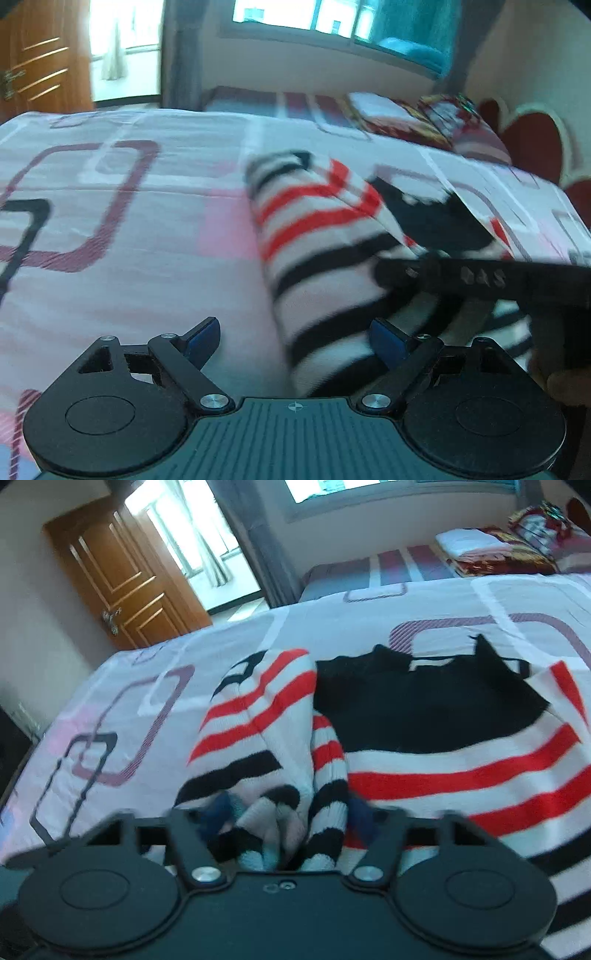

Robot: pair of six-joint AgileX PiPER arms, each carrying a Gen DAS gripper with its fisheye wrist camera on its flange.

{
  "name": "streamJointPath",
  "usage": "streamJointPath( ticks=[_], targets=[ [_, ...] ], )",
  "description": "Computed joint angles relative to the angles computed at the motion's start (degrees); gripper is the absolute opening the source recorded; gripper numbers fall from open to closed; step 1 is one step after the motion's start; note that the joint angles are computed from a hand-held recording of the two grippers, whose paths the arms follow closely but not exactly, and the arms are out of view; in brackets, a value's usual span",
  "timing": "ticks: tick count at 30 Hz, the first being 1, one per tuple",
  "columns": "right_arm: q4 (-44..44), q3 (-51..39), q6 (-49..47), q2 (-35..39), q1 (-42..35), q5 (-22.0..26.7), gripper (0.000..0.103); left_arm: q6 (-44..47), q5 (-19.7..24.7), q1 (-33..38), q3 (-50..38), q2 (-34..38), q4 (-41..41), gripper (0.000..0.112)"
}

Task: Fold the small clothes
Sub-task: 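Fold the side edge over the body with the left gripper and release, then grasp the other side edge with the right gripper and fold it over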

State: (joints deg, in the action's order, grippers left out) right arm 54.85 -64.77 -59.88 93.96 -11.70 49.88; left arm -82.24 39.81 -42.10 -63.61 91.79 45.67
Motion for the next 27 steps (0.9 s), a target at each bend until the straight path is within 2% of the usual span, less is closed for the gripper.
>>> streamJointPath(
  ticks=[1,3,6,10,12,19,22,25,27],
  targets=[
    [0.52,0.26,-0.98,-0.15,0.3,-0.49,0.043,-1.79,1.05,0.11,0.4,-0.54,1.12,0.087],
    [1.63,1.22,-3.88,-1.38,0.81,-1.69,0.033,-4.58,3.1,0.81,1.32,-1.57,2.75,0.088],
    [4.91,2.64,-9.2,-3.19,-0.33,-1.31,0.026,-6.55,3.4,3.3,2.12,-1.87,2.1,0.087],
    [13.32,5.76,-19.8,-8.76,-3.94,-1.59,0.024,-6.81,1.5,3.8,1.07,-1.14,1.98,0.087],
    [14.25,5.74,-22.3,-10.53,-6.92,-0.81,0.024,-6.1,-0.18,2.9,-0.2,0.01,2.46,0.087],
    [12.52,6.05,-21.48,-8.7,-21.24,-1.9,0.024,0.73,-3.94,-2.13,-6.58,6.03,-0.74,0.087],
    [12.07,7.88,-22.43,-6.49,-25.06,-4.06,0.024,1.0,-3.76,-3.96,-7.87,7.02,-0.18,0.088],
    [16.42,12.5,-27.48,-7.43,-26.36,-9.27,0.024,1.48,-2.35,-5.26,-9.48,7.82,-0.48,0.088],
    [16.49,13.15,-26.48,-6.84,-27.38,-8.88,0.024,2.63,-0.91,-5.65,-10.54,8.86,-1.18,0.088]
  ],
)
